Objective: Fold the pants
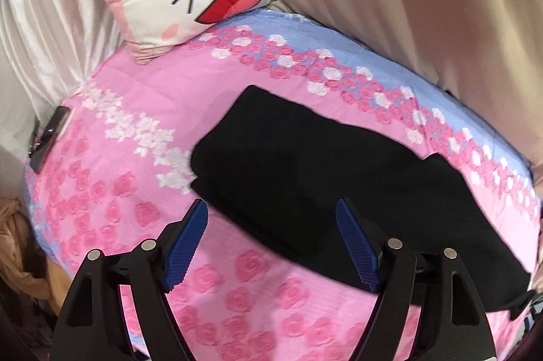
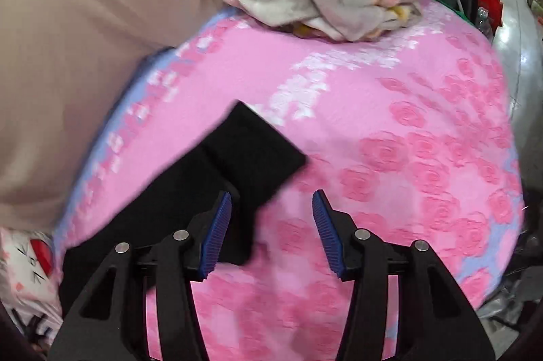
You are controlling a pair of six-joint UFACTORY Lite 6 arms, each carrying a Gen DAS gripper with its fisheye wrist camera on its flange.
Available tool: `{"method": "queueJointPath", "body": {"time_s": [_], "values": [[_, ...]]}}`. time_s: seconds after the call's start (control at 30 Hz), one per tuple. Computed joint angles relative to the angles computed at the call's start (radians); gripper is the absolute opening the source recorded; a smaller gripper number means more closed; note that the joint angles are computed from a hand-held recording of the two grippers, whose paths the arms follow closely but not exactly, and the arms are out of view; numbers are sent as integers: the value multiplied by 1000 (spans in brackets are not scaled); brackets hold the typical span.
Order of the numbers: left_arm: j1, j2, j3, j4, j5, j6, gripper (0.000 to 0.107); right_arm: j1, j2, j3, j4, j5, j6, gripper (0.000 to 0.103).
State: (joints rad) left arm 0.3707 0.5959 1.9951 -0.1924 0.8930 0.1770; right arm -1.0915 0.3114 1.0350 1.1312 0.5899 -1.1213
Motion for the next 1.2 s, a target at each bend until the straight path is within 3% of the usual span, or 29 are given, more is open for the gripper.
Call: {"method": "queueJointPath", "body": {"time_s": [0.07, 0.1, 0.13, 0.17, 0.2, 0.23, 0.37, 0.43, 0.5, 0.53, 0.6, 0.63, 0.7, 0.73, 0.77, 0.8, 0.97, 1.1, 1.13, 1.17, 1.2], "values": [[-20, 46, 64, -26, 33, -20, 76, 115, 87, 129, -114, -97, 157, 95], [-30, 57, 79, -35, 41, -25, 76, 152, 120, 174, -176, -110, 222, 93], [-43, 73, 101, -42, 49, -34, 76, 192, 192, 260, -198, -82, 244, 82], [-51, 83, 114, -44, 54, -42, 76, 203, 224, 305, -253, -12, 260, 34], [-63, 92, 126, -52, 59, -50, 76, 235, 268, 365, -267, 29, 288, 18], [-70, 99, 136, -53, 65, -58, 76, 267, 270, 393, -287, 30, 274, 9], [-63, 85, 139, -43, 68, -58, 76, 213, -58, 217, -54, 118, -81, 6], [-41, 50, 93, -45, 43, -38, 76, 151, -219, 75, -35, 73, -263, 6], [-7, 16, 27, -64, 19, -14, 77, 120, -225, -10, -150, -41, -297, 10], [5, 7, 1, -70, 11, -9, 77, 90, -165, -53, -253, -96, -251, 19], [20, -2, -38, -58, 3, -12, 77, 46, -51, -73, -431, -144, -117, 19], [24, -8, -56, -46, 0, -19, 77, -1, -32, -94, -462, -146, -89, 19], [29, -16, -76, -41, -4, -17, 77, -89, -51, -82, -398, -39, -68, 19], [28, -16, -76, -36, -4, -19, 77, -130, -40, -51, -337, 40, -48, 31], [25, -10, -69, -30, -1, -23, 77, -164, -26, -11, -276, 106, 13, 59], [16, 2, -50, -22, 5, -29, 77, -166, -26, 9, -256, 130, 77, 69], [-46, 41, 24, -24, 23, -54, 77, -38, 47, 161, -186, 294, 355, 69], [-89, 46, 38, -43, 18, -42, 77, 91, 145, 233, -217, 228, 591, 69], [-94, 48, 39, -48, 16, -39, 77, 122, 194, 273, -196, 207, 605, 49], [-96, 51, 38, -50, 15, -39, 77, 146, 202, 274, -192, 189, 601, 24], [-94, 52, 37, -54, 15, -36, 77, 168, 217, 311, -213, 179, 630, 15]]}}
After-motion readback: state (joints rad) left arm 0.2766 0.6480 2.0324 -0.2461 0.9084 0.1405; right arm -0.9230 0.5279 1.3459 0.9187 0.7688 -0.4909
